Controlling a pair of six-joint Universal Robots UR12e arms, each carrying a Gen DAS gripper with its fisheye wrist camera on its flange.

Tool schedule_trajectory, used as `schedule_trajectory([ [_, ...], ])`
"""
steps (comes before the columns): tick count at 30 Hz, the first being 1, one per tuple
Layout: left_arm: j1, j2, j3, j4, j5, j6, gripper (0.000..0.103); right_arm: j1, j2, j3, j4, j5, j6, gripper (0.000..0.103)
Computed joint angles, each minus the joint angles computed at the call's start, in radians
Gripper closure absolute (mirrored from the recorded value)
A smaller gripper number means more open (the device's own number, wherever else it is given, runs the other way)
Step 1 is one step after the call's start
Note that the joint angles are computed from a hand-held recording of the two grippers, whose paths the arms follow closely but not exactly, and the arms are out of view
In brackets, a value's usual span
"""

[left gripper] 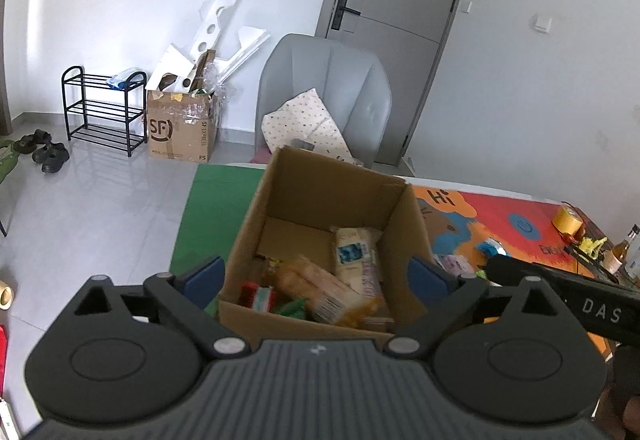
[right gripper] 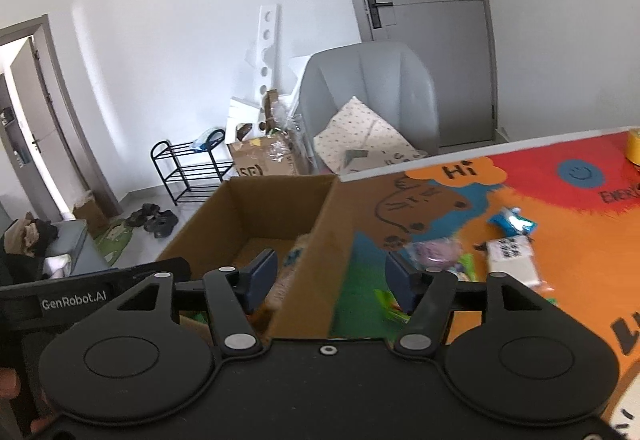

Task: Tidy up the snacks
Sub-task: 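Move both open grippers back over the remaining snacks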

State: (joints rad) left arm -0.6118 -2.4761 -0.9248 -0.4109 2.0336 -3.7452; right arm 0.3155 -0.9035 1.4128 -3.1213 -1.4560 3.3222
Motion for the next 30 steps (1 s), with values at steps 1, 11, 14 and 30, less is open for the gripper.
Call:
schedule_trajectory([
  [1, -0.001, 0.000, 0.001, -0.001, -0.003, 0.000, 0.005, -0.002, -0.005, 0.009, -0.003, -0.002, 0.001, 0.042],
  [11, -0.027, -0.024, 0.048, -0.025, -0.008, 0.019, 0.004, -0.029, -0.054, 0.100, -0.050, -0.024, 0.024, 0.029],
  [14, -0.033, -0.035, 0.068, -0.033, -0.017, 0.028, 0.004, -0.040, -0.069, 0.131, -0.066, -0.032, 0.033, 0.026],
  [30, -0.062, -0.110, 0.201, -0.053, -0.085, 0.089, 0.004, -0.093, -0.109, 0.230, -0.115, -0.040, 0.082, 0.027],
])
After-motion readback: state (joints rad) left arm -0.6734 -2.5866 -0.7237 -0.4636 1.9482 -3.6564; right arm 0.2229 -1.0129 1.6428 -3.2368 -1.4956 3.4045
